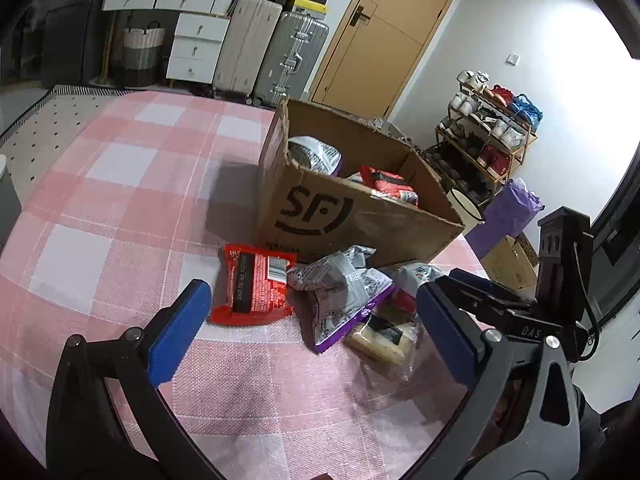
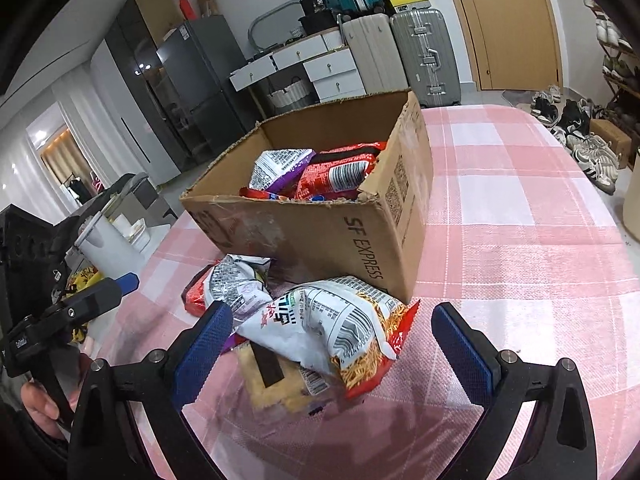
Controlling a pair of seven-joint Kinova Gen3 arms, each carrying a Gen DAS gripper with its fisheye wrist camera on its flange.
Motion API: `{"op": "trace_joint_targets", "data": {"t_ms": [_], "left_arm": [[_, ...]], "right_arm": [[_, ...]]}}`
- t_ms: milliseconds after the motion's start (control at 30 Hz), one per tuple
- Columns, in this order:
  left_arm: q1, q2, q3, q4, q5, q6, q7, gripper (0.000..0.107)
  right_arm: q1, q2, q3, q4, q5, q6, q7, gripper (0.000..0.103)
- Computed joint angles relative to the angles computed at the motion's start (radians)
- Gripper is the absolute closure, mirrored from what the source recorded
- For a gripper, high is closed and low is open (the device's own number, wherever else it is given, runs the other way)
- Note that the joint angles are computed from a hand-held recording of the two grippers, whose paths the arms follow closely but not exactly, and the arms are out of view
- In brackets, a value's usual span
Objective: Organize snacks
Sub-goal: 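Grasp the white noodle-snack bag with red trim with the right gripper, then lift the white bag with the right gripper while the left gripper grasps a red bag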
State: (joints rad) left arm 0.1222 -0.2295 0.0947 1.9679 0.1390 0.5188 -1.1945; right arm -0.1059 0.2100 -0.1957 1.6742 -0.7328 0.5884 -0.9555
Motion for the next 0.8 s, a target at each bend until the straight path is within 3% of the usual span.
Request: {"op": "trace_joint_targets", "data": {"t_ms": [267,633,733,800], "left_arm": [[0.009,0.020,-0.038,0.016,0.053,-0.017,-0.055,0.006],[-0.002,0.008,-0.037,0.032,0.071,-0.021,-0.065,0.006],[-0.007,-0.003,-0.028,0.037,0.061,-0.019,-0.053,0.006],[-0.004,-0.011,-0.033,0.039,0.063,-0.015,-0.054,0.006]], "right_arm": [[0.001,0.061,-0.011,-0.045,0.023,0.031,-0.047,0.004],[-0.016,0.059,-0.013,-0.034,0.090,0.032,-0.093,0.032],[-0.021,0.050,-0.014,-0.017,0.103,0.025,-0.086,0.051],[-0.024,0.046,-0.016,-0.001,0.105,0.009,-0.081,0.051]]}}
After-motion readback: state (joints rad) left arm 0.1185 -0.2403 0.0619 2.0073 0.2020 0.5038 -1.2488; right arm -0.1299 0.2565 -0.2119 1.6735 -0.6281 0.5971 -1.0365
